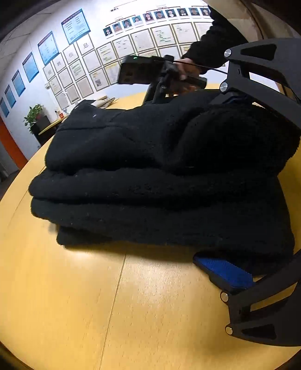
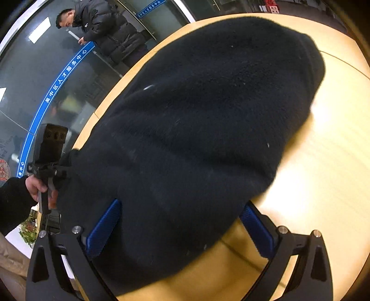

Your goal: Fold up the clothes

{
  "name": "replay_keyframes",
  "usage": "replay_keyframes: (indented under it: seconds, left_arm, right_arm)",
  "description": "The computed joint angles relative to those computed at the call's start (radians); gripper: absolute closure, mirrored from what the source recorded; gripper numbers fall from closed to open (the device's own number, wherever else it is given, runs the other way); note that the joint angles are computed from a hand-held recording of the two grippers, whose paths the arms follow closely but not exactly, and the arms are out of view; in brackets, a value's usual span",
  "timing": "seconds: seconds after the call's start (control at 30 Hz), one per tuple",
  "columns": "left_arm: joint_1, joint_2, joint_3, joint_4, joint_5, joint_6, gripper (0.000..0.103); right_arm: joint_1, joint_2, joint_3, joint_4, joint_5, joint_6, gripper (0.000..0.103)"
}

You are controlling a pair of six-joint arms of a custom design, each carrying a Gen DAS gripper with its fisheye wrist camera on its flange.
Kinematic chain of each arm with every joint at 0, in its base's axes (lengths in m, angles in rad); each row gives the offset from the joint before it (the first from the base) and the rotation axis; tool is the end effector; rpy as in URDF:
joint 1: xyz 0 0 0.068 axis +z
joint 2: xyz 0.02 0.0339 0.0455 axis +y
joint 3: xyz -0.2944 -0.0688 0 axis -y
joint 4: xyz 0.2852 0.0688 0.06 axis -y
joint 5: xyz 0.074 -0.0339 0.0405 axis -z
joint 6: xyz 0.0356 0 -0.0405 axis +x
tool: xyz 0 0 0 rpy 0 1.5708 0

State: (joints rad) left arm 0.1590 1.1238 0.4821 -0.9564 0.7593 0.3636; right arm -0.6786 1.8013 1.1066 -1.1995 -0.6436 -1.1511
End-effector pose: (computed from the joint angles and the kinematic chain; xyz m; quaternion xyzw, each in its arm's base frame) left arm 0.1563 0.0002 0.1565 0.0898 0.9244 -0.3613 0.0835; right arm 0.2564 -0.1793 0.1665 -0.1696 0.9222 0.3114 0.1542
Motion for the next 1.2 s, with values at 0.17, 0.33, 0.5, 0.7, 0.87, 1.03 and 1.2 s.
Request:
replay_keyframes:
  seconds: [0.17,0.33,0.5,0.7,0.87,1.03,1.2]
  left_arm:
    - [-0.031,0.061,0.03,-0.062,0.004,-0.01,0.0]
    - [-0.096,0.031,0.012,-0.072,0.047,-0.082,0.001]
    - [-0.097,-0.044,0.014,-0.093,0.102,-0.15,0.032]
    - [-0.216,-0.229,0.116,-0.08,0.126,-0.351,0.041]
    - [-0.259,-0.234,0.326,-0.065,0.126,-0.448,0.041]
    - [-0.306,-0.141,0.492,0.035,0.08,-0.483,0.04]
    - [-0.336,0.071,0.507,0.219,0.005,-0.488,0.039]
  right_arm:
    - [0.018,0.074,0.044,-0.004,-0.028,0.037,0.0]
    - [0.081,0.097,0.028,0.094,-0.071,0.161,0.0]
    - [0.068,-0.054,-0.078,0.187,-0.034,0.161,0.041]
    - [0.047,-0.312,-0.129,0.185,-0.099,0.209,0.066]
    - [0.076,-0.34,0.081,0.133,-0.201,0.342,0.066]
    - [0.116,-0.371,0.245,0.134,-0.282,0.517,0.066]
    - [0.285,-0.267,0.298,0.404,-0.173,0.752,0.065]
